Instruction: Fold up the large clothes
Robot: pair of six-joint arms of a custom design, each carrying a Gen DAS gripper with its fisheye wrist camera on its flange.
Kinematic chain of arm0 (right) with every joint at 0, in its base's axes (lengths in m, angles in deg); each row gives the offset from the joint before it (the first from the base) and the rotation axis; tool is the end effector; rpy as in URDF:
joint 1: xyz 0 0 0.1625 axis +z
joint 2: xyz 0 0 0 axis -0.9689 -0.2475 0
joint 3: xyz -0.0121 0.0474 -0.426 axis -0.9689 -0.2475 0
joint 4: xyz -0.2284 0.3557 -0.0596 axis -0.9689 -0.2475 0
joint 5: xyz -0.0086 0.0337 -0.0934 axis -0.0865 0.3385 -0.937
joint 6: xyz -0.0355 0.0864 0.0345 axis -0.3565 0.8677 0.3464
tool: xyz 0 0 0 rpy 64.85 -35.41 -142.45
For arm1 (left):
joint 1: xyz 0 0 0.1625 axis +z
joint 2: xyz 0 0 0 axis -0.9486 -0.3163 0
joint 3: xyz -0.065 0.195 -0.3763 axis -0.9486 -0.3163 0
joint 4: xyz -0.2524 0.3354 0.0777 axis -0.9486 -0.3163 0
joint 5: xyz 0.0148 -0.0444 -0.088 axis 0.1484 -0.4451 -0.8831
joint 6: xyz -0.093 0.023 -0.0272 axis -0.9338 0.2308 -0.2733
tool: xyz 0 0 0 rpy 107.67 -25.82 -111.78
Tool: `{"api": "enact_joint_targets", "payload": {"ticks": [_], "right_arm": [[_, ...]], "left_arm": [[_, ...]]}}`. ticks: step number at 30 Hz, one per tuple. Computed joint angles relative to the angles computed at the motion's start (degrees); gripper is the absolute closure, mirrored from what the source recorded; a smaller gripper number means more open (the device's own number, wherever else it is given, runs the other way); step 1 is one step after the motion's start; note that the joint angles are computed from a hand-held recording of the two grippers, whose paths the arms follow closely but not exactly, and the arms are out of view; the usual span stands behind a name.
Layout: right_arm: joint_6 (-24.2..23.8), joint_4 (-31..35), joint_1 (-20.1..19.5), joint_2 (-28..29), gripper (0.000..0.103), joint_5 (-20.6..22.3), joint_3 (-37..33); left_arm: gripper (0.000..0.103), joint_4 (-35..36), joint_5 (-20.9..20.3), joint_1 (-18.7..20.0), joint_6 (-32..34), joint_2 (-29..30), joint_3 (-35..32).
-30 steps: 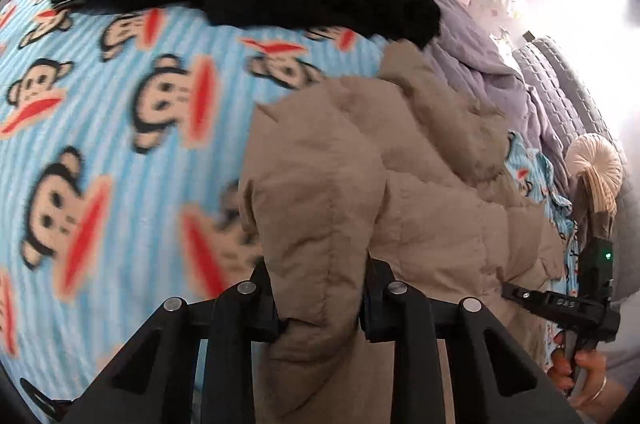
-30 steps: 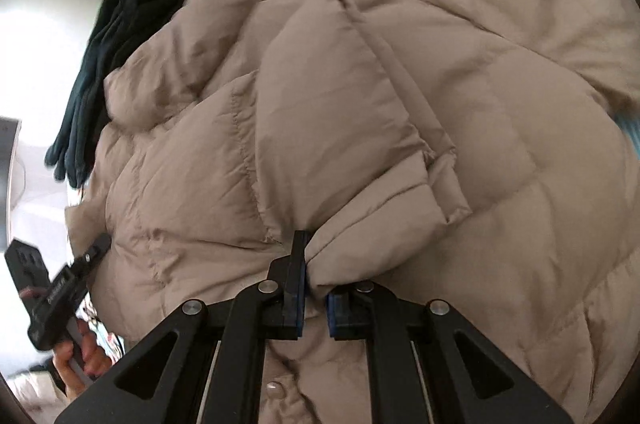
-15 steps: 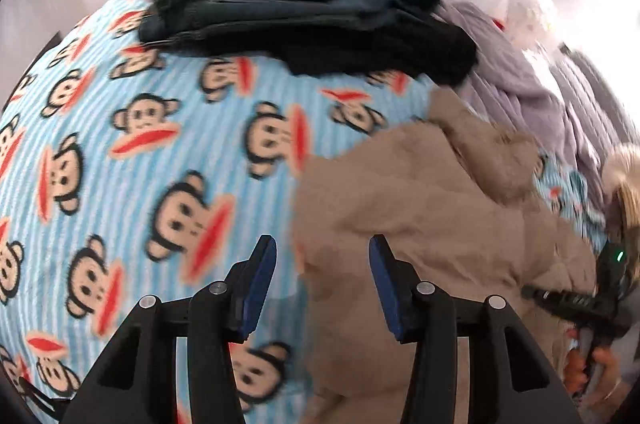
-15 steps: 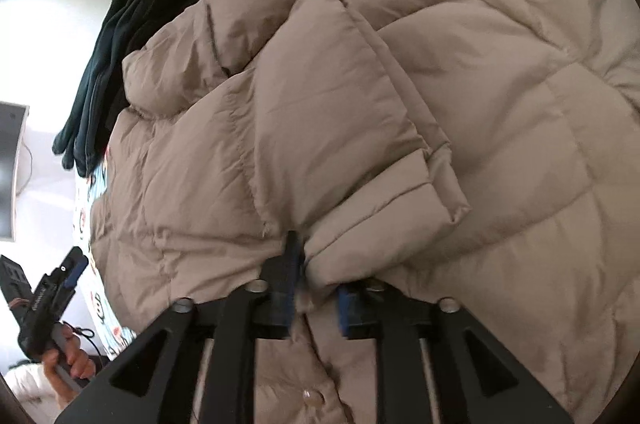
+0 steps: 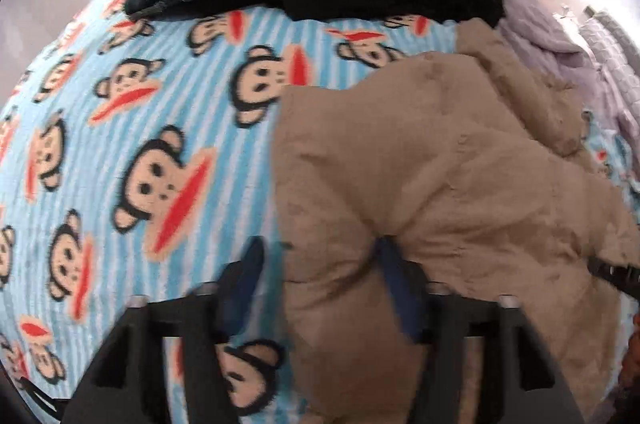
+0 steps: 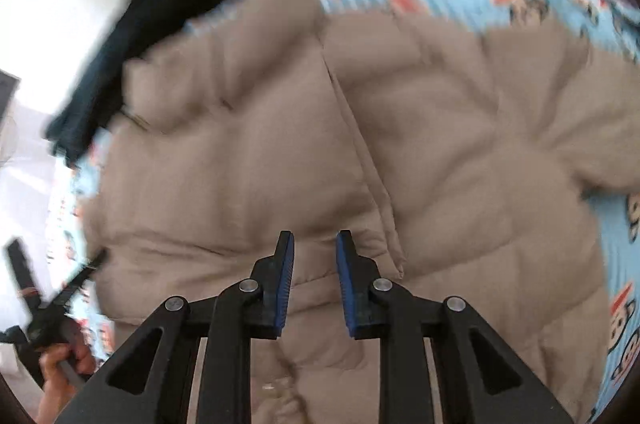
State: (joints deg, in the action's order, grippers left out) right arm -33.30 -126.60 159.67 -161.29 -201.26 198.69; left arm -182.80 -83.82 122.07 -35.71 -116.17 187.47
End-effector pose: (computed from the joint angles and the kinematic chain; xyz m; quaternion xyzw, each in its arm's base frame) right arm 0.0330 -0.5022 0.2419 -0.1553 -0.9427 0.1687 0.2424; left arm -0.1886 -0.5429 0.0758 0.0798 0.9295 -0.1656 0.3197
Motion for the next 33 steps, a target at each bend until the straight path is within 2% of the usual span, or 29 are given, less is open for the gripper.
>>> {"api": "enact_joint_targets", "payload": {"ticks": [2,4,5,9,10,12,14,21,23,31,32,33], "right_arm": [[0.2,-1.0,-1.0,-1.5,0.083,1.2,1.5],[1.9,1.1,-0.2,-3.1,0.083,-1.3,1.7],[2.4,2.6,0.2,-4.1,0.079,-2.7,1.7],[2.5,6.2,-0.5,-10.8,0.076,0.1,3.7],[2.7,7.0,-0.4,-12.0,0.073,0.2,4.2],[3.1,8.1,0.1,-15.0,0.050,0.4,5.8],[3.9,8.0,1.0,-16.7,0.039,0.6,7.5],[8.4,11.1,2.7,-24.7,0.024,1.8,12.7],[9.3,12.1,3.5,-26.9,0.024,1.5,14.0],[11.5,11.0,3.4,-33.4,0.010,3.2,17.8],[11.4,10.2,3.1,-34.3,0.000,3.3,18.4],[10.8,8.3,2.6,-35.5,0.000,3.5,19.3]], "left_arm": [[0.032,0.6,-0.2,0.3,-0.9,-0.3,0.1],[0.032,2.6,0.4,0.1,-2.4,-0.8,-0.2],[0.032,4.2,0.9,-0.3,-3.1,-1.3,-0.2],[0.032,8.7,1.4,-3.1,-4.9,-3.8,0.4],[0.032,9.5,1.4,-4.1,-5.0,-4.5,0.7],[0.032,11.0,1.6,-6.1,-5.3,-5.7,1.2],[0.032,13.0,1.5,-8.5,-6.5,-6.9,2.0],[0.032,13.5,-4.2,-14.7,-10.9,-9.9,5.8],[0.000,13.9,-4.7,-16.1,-12.1,-10.0,6.6],[0.000,17.0,-7.6,-18.4,-12.1,-9.7,5.8],[0.000,17.2,-7.7,-18.6,-12.1,-9.2,5.5],[0.000,17.3,-7.8,-18.8,-12.1,-8.7,5.2]]}}
